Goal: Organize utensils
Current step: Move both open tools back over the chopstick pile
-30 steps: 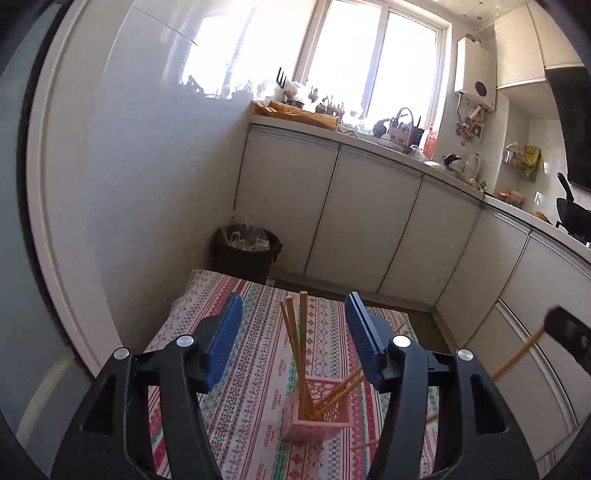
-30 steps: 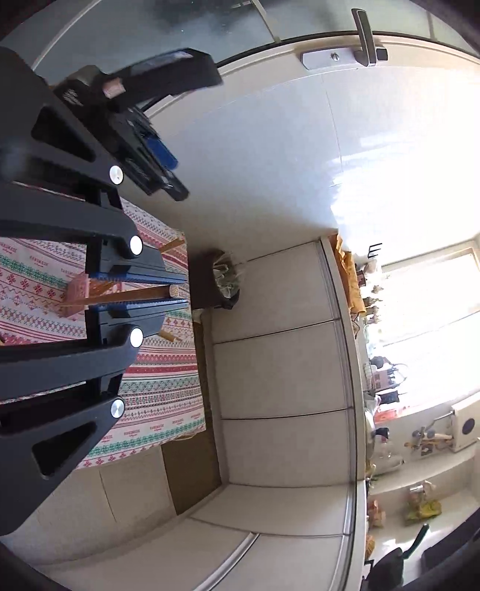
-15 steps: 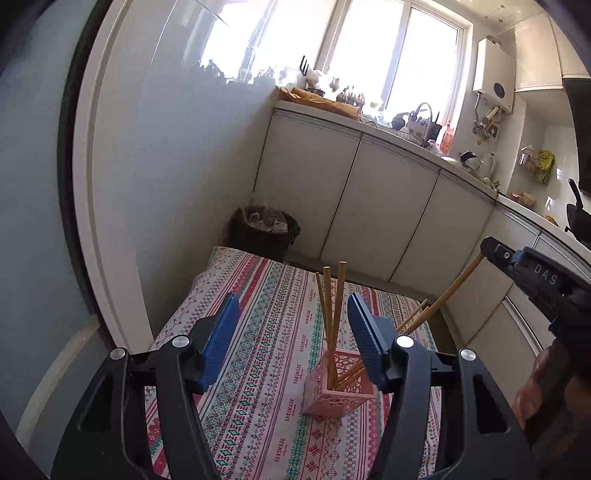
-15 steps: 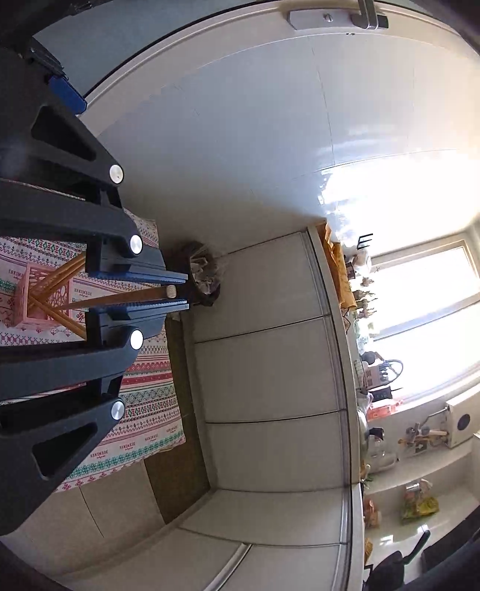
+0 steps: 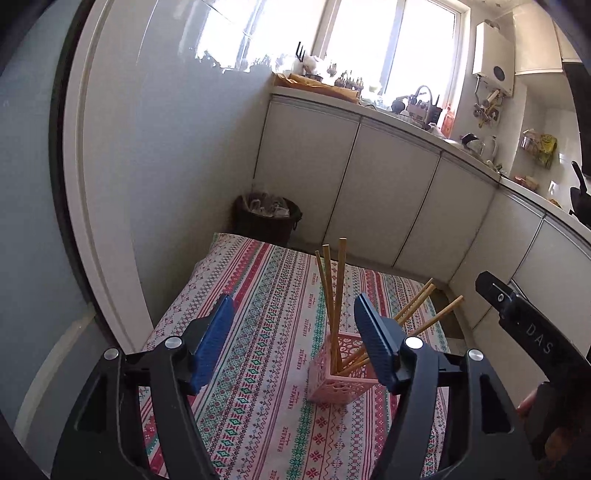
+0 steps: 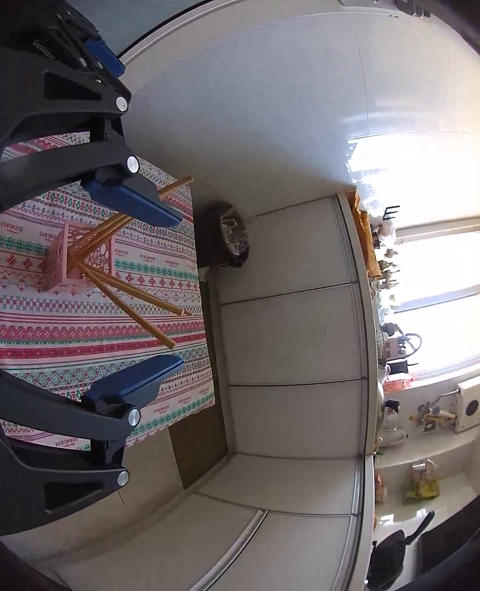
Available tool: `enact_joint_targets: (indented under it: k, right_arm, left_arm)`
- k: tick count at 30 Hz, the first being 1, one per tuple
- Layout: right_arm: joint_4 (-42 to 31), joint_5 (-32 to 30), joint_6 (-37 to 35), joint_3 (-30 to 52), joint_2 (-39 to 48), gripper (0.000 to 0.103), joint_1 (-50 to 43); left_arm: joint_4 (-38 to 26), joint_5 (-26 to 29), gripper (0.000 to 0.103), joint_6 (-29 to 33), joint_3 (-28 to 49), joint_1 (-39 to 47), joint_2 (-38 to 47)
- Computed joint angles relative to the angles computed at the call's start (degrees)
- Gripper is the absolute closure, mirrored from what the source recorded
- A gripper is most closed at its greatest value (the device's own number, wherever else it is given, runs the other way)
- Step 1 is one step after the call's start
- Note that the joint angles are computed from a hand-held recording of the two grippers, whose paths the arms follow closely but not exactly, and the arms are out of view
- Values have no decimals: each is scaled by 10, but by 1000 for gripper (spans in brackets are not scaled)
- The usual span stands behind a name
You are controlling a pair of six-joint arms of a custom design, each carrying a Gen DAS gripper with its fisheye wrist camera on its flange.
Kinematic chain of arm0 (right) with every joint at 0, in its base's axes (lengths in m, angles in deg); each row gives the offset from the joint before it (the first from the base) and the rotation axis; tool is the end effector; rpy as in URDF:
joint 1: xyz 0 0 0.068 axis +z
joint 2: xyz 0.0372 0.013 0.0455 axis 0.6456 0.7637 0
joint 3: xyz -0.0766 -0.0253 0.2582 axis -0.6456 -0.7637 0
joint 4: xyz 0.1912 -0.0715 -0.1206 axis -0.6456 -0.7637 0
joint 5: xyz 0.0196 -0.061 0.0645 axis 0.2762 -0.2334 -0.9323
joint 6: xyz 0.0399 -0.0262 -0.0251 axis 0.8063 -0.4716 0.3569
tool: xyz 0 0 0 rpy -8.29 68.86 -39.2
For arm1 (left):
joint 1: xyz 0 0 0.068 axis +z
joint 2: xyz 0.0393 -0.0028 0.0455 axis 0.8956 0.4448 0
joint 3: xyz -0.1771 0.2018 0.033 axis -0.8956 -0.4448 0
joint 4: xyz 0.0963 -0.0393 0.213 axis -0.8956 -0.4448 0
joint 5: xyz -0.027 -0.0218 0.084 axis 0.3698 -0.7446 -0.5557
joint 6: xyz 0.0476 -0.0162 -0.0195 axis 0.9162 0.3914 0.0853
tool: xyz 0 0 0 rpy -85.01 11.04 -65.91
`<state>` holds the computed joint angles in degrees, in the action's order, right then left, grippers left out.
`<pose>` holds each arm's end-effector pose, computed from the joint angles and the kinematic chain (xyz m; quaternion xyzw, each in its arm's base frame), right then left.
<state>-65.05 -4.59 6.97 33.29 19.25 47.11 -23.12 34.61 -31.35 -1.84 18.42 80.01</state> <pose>0.3714 0.0536 0.2468 -0.0570 0.8591 0.1650 0.4810 0.2261 -0.1890 0.2547 -0.2138 0.8357 0.0096 0.5058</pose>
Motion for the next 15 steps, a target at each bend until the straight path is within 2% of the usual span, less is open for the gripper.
enact_joint_targets:
  k: [4,8,11,15]
  right_arm:
    - [11,8,-5,-42,-25,14,-13]
    - [7,11,-27,-72,-42,7,-26]
    - [8,17,-46,-100,-58,7,-34]
    - [-1,15,-56,-142,-81,7,-62]
  left_arm:
    - [-8,-12,28,-6,3,-12,6]
    - [-19,-22,19,-9,12,-27,16]
    - [-33,-26,7,-13,21,-35,30]
    - [-64,17,7,4,45,-31,58]
